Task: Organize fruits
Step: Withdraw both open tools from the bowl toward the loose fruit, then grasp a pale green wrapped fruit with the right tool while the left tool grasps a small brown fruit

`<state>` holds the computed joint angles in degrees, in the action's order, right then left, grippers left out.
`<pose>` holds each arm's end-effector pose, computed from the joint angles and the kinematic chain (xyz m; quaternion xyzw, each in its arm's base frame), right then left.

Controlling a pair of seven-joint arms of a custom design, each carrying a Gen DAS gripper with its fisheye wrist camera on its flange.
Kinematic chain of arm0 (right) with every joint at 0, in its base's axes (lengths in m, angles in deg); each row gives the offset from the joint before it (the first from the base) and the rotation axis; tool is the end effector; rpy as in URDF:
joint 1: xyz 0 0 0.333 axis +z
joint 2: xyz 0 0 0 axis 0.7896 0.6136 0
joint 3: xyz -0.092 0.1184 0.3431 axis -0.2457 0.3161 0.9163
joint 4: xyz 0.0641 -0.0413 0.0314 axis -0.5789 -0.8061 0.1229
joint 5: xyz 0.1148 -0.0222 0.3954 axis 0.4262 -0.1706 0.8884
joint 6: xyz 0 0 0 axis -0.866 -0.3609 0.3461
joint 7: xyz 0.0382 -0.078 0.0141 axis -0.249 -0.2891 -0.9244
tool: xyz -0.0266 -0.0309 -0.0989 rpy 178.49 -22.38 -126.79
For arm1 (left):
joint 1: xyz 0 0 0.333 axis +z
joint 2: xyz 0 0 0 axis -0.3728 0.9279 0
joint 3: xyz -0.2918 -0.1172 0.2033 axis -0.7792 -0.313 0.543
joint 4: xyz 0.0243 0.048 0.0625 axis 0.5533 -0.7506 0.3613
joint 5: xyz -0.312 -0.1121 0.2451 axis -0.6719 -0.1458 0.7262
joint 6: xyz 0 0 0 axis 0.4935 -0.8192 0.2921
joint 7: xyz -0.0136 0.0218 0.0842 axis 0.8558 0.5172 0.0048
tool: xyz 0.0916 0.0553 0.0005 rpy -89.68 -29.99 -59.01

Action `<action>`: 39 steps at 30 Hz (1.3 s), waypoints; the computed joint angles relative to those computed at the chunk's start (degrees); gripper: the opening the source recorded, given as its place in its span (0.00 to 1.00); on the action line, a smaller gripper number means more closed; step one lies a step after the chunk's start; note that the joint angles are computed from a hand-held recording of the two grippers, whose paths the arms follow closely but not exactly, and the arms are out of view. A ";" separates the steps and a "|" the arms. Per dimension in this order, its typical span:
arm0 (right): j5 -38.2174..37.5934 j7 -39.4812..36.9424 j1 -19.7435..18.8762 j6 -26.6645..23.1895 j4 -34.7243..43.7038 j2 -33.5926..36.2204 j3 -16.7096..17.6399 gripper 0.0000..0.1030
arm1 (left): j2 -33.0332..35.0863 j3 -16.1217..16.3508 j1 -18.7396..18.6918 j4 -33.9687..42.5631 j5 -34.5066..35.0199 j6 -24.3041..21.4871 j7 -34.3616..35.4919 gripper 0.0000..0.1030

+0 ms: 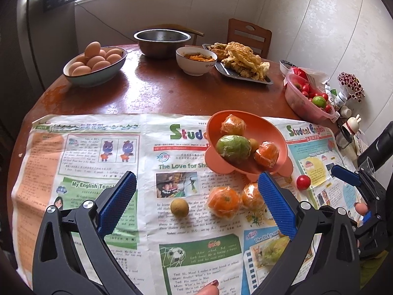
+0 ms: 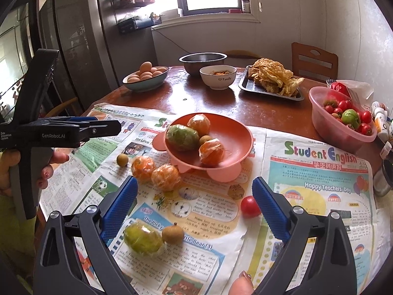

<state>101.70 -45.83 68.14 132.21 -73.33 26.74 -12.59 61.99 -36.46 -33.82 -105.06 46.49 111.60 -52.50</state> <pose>0.5715 0.1739 0.4737 -0.8089 0.4106 -0.1298 0.4002 0.5581 -0.2670 0.4887 -0.7112 0.6085 -0.2891 0.2008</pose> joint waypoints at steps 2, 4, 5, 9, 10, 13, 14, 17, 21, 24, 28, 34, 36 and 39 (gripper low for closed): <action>0.13 -0.11 0.04 0.16 -0.48 -0.30 0.00 0.91 | -0.40 -0.03 -0.07 -0.59 0.25 -0.16 -0.40 0.90; -0.02 0.15 0.04 0.10 -0.92 -0.53 -0.10 0.91 | -0.67 -0.16 -0.10 -1.17 0.13 -0.11 -0.38 0.90; -0.01 0.11 0.05 0.17 -1.12 -0.61 -0.13 0.91 | -0.74 -0.19 -0.15 -1.34 0.31 -0.15 -0.55 0.90; -0.89 0.74 0.19 0.55 -2.05 -0.91 -0.20 0.91 | -0.96 -0.48 -0.36 -2.17 0.21 -0.05 -0.49 0.90; -0.83 0.61 0.20 0.57 -2.31 -1.04 -0.22 0.91 | -0.97 -0.55 -0.47 -2.29 0.37 -0.22 -0.53 0.90; -0.94 0.75 0.23 0.69 -3.01 -1.33 -0.33 0.91 | -0.84 -0.77 -0.65 -2.55 -0.19 -0.09 0.00 0.90; -0.98 0.77 0.23 0.73 -3.20 -1.40 -0.37 0.91 | -0.86 -0.83 -0.71 -2.72 -0.37 0.09 0.16 0.90; -1.47 1.19 0.20 0.95 -3.86 -1.56 -0.50 0.91 | -0.80 -0.99 -0.94 -3.04 -0.70 0.35 0.63 0.90; -2.04 1.74 0.10 1.11 -4.51 -1.68 -0.66 0.91 | -0.79 -1.19 -1.29 -3.48 -1.05 0.57 1.04 0.90; -2.61 2.30 0.05 1.18 -5.17 -1.85 -0.73 0.91 | -0.72 -1.34 -1.54 -3.79 -1.40 0.53 1.43 0.90; -2.98 2.51 -0.03 0.89 -5.98 -1.98 -0.85 0.91 | -0.64 -1.62 -1.87 -4.27 -2.29 0.34 2.46 0.90; -3.71 3.19 -0.14 0.85 -6.68 -1.94 -0.87 0.91 | -0.68 -1.74 -2.29 -4.87 -2.68 0.32 2.99 0.90; -3.51 2.74 -0.12 0.37 -7.08 -2.27 -0.85 0.91 | -0.63 -1.71 -2.31 -4.96 -2.94 0.11 3.00 0.90; -3.05 1.72 0.10 -0.66 -7.84 -2.99 -0.80 0.91 | -0.62 -1.60 -2.31 -5.12 -2.89 -0.41 2.57 0.90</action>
